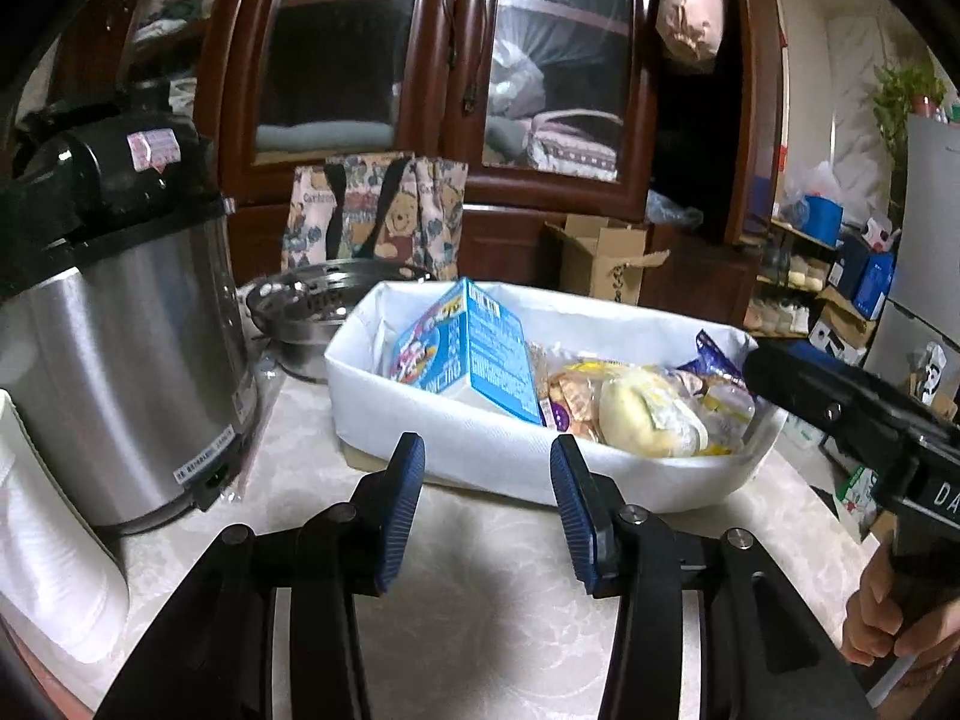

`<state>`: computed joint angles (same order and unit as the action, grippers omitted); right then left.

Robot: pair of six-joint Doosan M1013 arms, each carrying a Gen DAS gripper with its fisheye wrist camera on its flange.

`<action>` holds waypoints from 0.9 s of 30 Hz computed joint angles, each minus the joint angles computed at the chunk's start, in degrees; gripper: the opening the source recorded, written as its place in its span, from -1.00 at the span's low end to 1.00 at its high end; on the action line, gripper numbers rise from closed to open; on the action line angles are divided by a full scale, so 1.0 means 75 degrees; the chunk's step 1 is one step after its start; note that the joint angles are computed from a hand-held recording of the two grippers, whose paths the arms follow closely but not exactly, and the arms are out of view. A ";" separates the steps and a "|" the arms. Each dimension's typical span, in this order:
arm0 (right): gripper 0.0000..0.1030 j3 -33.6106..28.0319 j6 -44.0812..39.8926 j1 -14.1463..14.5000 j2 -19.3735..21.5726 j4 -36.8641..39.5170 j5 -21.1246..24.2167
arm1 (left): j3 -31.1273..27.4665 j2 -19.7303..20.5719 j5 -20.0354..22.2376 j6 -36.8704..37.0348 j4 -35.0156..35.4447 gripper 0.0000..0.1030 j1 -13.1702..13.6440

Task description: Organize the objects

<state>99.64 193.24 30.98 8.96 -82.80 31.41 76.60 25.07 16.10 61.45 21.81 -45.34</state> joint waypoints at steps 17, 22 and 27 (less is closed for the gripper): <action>0.62 -0.0065 -0.4446 -0.0019 0.0143 0.4276 0.0789 | -0.0412 0.0293 0.1083 0.1817 -0.1722 0.04 -0.0026; 0.62 -0.0530 -0.5780 -0.0156 0.0580 0.5816 0.1866 | -0.0699 0.0485 0.1898 0.2057 -0.1783 0.04 -0.0086; 0.67 -0.0505 -0.5741 -0.0379 0.0577 0.6557 0.2027 | -0.0775 0.0541 0.2206 0.2048 -0.1743 0.04 -0.0104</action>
<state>95.85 150.18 28.14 13.28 -33.62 46.62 70.79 29.13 32.64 76.81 8.74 -46.13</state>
